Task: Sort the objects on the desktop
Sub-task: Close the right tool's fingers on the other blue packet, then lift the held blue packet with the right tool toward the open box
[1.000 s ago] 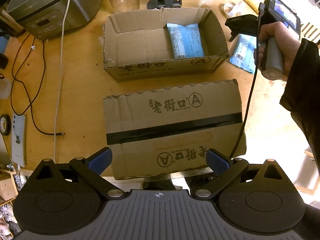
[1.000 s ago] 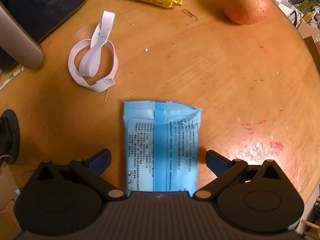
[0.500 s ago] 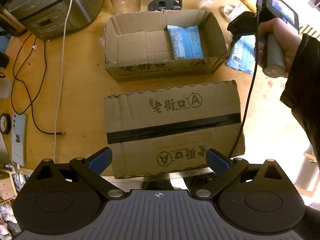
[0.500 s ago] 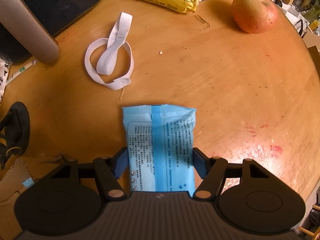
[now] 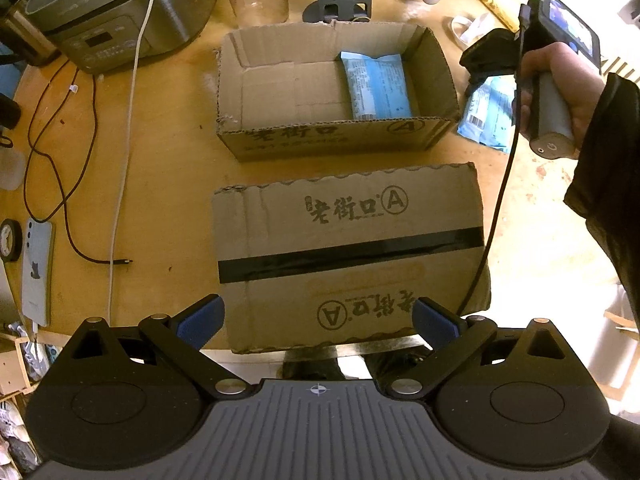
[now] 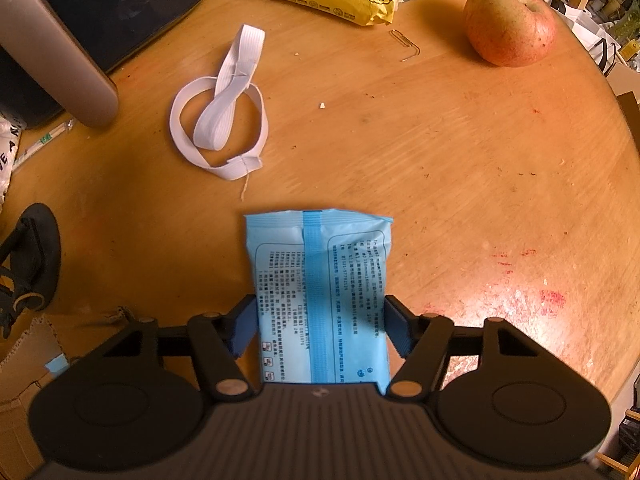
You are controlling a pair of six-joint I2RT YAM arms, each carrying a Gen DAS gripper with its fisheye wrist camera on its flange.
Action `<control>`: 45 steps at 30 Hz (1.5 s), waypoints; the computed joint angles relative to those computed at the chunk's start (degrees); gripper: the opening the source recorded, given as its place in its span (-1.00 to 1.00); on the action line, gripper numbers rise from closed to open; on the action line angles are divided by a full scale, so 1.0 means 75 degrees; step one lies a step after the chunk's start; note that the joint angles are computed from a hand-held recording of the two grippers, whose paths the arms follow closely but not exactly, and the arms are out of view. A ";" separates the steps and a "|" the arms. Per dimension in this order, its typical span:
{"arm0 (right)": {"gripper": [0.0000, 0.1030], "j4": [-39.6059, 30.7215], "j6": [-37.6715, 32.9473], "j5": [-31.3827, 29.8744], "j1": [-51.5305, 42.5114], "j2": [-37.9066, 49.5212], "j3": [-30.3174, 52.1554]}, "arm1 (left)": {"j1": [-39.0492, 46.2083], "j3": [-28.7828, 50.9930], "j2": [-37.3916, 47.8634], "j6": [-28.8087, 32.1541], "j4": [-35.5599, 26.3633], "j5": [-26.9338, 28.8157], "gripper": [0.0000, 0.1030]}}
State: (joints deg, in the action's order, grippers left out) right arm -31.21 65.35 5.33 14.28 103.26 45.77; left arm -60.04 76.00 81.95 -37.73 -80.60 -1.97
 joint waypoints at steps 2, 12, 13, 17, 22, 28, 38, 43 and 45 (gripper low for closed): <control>0.19 -0.0098 -0.0099 -0.0009 -0.0051 -0.0169 -0.0055 | 0.0020 -0.0012 -0.0021 -0.0004 -0.0006 -0.0004 1.00; 0.17 -0.1005 -0.0617 0.0005 -0.0435 -0.1481 -0.0369 | 0.0064 -0.0052 -0.0081 0.0021 0.0026 -0.0003 1.00; 0.17 -0.1190 -0.0719 -0.0003 -0.0519 -0.1693 -0.0384 | 0.0068 -0.0050 -0.0086 0.0029 0.0033 0.0000 1.00; 0.17 -0.2046 -0.1226 -0.0037 -0.0986 -0.2606 -0.0365 | 0.0089 -0.0047 -0.0101 0.0040 0.0051 -0.0005 1.00; 0.17 -0.2870 -0.1782 -0.0125 -0.1422 -0.2733 0.0421 | 0.0144 -0.0045 -0.0111 0.0041 0.0069 -0.0003 1.00; 0.17 -0.3527 -0.2056 -0.0159 -0.1606 -0.3379 0.0491 | 0.0169 -0.0067 -0.0148 0.0050 0.0117 0.0009 1.00; 0.17 -0.3819 -0.2493 -0.0261 -0.1778 -0.3555 0.0716 | 0.0203 -0.0101 -0.0196 0.0072 0.0180 0.0017 1.00; 0.17 -0.4020 -0.2744 -0.0345 -0.1798 -0.3631 0.0896 | 0.0216 -0.0096 -0.0208 0.0081 0.0196 0.0007 1.00; 0.17 -0.4098 -0.2850 -0.0365 -0.1791 -0.3650 0.0976 | 0.0215 -0.0098 -0.0210 0.0081 0.0206 0.0006 1.00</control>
